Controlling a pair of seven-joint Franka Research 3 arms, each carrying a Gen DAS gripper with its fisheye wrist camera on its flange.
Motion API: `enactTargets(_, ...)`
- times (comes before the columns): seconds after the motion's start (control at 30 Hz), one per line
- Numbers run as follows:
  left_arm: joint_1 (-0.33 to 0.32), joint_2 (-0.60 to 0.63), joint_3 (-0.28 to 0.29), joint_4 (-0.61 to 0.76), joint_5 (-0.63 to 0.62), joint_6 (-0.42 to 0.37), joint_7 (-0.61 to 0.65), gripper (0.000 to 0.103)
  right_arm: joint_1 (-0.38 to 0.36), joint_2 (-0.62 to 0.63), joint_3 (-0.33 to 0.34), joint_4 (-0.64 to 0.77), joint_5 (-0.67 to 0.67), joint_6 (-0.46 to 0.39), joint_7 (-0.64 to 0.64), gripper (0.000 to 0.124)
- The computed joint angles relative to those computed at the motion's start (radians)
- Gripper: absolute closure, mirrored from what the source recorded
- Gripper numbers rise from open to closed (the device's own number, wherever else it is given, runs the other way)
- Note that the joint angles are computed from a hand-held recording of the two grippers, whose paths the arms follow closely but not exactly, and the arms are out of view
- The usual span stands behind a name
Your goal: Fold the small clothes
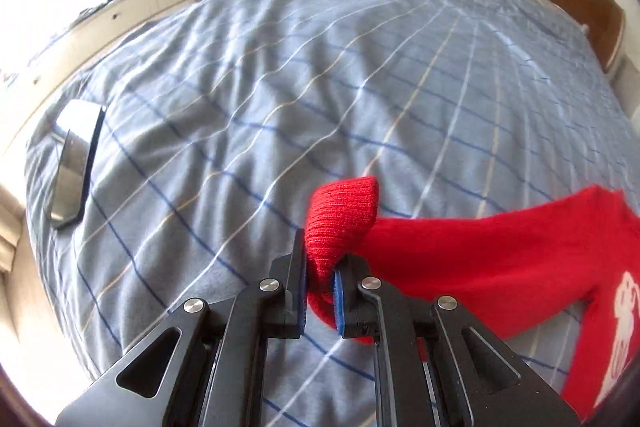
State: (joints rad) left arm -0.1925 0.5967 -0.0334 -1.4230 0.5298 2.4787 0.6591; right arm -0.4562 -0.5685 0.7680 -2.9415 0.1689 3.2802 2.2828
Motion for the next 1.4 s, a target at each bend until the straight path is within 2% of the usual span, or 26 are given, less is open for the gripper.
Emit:
enactTargets(0.17,0.028,-0.013,0.013,-0.075,-0.014,0.077,-0.079,0.095,-0.023,-0.012,0.018,0.003,-0.016,-0.034,0.028,0.08)
enactTargets(0.33,0.027,0.021,0.025,-0.053,0.013,0.082,-0.061,0.095,-0.033,-0.009,0.017,0.007,-0.048,-0.048,0.055,0.08)
enactTargets(0.47,0.053,0.01,0.016,-0.1,-0.005,0.172,-0.057,0.093,-0.046,-0.013,0.026,0.015,-0.084,-0.068,0.077,0.08)
enactTargets(0.57,0.079,-0.023,0.006,-0.146,-0.028,0.224,-0.023,0.08,-0.053,-0.011,0.026,0.016,-0.104,-0.063,0.096,0.079)
enactTargets(0.67,0.08,-0.085,0.034,-0.217,-0.023,0.253,-0.058,0.077,-0.06,-0.009,0.032,0.02,-0.118,-0.062,0.108,0.078)
enactTargets(0.8,0.072,-0.177,0.074,-0.32,0.033,0.319,-0.172,0.073,-0.067,-0.012,0.038,0.018,-0.125,-0.052,0.117,0.078)
enactTargets(0.9,0.059,-0.2,0.061,-0.334,0.092,0.364,-0.167,0.056,-0.072,-0.001,0.041,0.02,-0.125,-0.044,0.116,0.077)
enactTargets(0.97,0.041,-0.185,0.047,-0.309,0.128,0.386,-0.14,0.04,-0.078,0.005,0.048,0.025,-0.127,-0.046,0.111,0.077)
enactTargets(1.03,0.033,-0.147,0.021,-0.26,0.128,0.396,-0.087,0.035,-0.081,0.0,0.056,0.03,-0.133,-0.057,0.107,0.077)
enactTargets(1.1,0.034,-0.094,-0.015,-0.195,0.086,0.357,-0.009,0.035,-0.084,-0.004,0.063,0.033,-0.141,-0.066,0.108,0.077)
enactTargets(1.17,0.031,-0.035,-0.038,-0.118,0.021,0.236,0.062,0.035,-0.086,-0.009,0.067,0.034,-0.147,-0.072,0.117,0.076)
enactTargets(1.2,0.012,-0.022,-0.023,-0.097,0.011,0.156,0.06,0.037,-0.087,-0.012,0.067,0.033,-0.15,-0.072,0.123,0.076)
enactTargets(1.23,-0.019,-0.025,0.016,-0.103,0.002,0.098,0.038,0.043,-0.085,-0.017,0.065,0.029,-0.151,-0.071,0.129,0.076)
enactTargets(1.27,-0.016,-0.051,0.019,-0.145,0.023,0.075,-0.015,0.043,-0.083,-0.021,0.063,0.025,-0.152,-0.068,0.135,0.076)
enactTargets(1.3,-0.016,-0.098,0.033,-0.221,0.065,0.1,-0.079,0.043,-0.079,-0.026,0.06,0.021,-0.151,-0.066,0.14,0.076)
enactTargets(1.33,-0.051,-0.138,0.074,-0.271,0.12,0.069,-0.137,0.04,-0.079,-0.028,0.059,0.018,-0.151,-0.062,0.143,0.074)
enactTargets(1.37,-0.063,-0.179,0.091,-0.323,0.181,0.045,-0.186,0.035,-0.08,-0.027,0.059,0.017,-0.151,-0.058,0.144,0.073)
enactTargets(1.4,-0.067,-0.222,0.101,-0.381,0.23,0.04,-0.237,0.035,-0.076,-0.023,0.053,0.016,-0.152,-0.055,0.142,0.073)
